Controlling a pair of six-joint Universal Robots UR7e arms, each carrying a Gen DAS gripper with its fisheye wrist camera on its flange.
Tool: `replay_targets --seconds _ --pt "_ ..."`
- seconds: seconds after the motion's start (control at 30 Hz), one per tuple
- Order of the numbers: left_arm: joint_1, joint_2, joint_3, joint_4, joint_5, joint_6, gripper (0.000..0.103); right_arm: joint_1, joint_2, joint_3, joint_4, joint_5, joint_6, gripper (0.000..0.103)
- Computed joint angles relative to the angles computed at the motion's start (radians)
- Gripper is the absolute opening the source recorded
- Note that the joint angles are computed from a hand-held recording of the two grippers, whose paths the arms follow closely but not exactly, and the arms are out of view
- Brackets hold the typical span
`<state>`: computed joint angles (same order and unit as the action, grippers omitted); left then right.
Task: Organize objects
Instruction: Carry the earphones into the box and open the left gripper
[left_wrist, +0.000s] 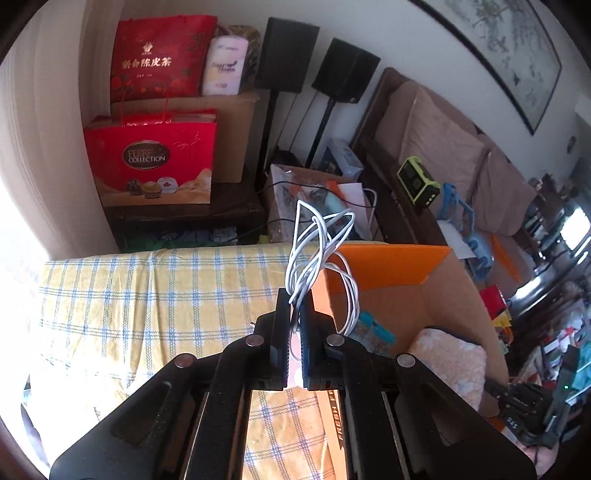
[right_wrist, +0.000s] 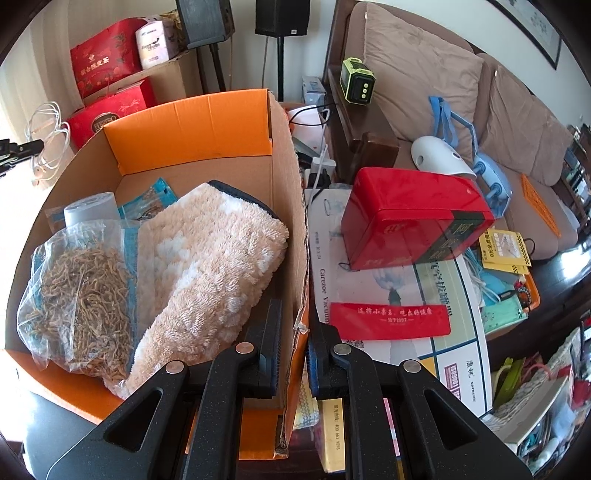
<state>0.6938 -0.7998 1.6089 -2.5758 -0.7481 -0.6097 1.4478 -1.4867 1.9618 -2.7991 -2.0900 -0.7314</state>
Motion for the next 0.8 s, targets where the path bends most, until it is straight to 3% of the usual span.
replay_targets --seconds 0.4,0.57,0.8 --pt "-0.095 0.066 -0.036 0.009 -0.112 0.076 0.004 0.001 -0.025 0.01 0.017 0.015 0.01 0.011" --pt "-0.101 0.117 -0.066 0.013 -0.212 0.086 0.004 0.003 -0.027 0.011 0.021 0.015 0.016 0.011" --pt "-0.106 0.177 -0.105 0.045 -0.267 0.09 0.004 0.005 -0.028 0.012 0.02 0.012 0.016 0.011"
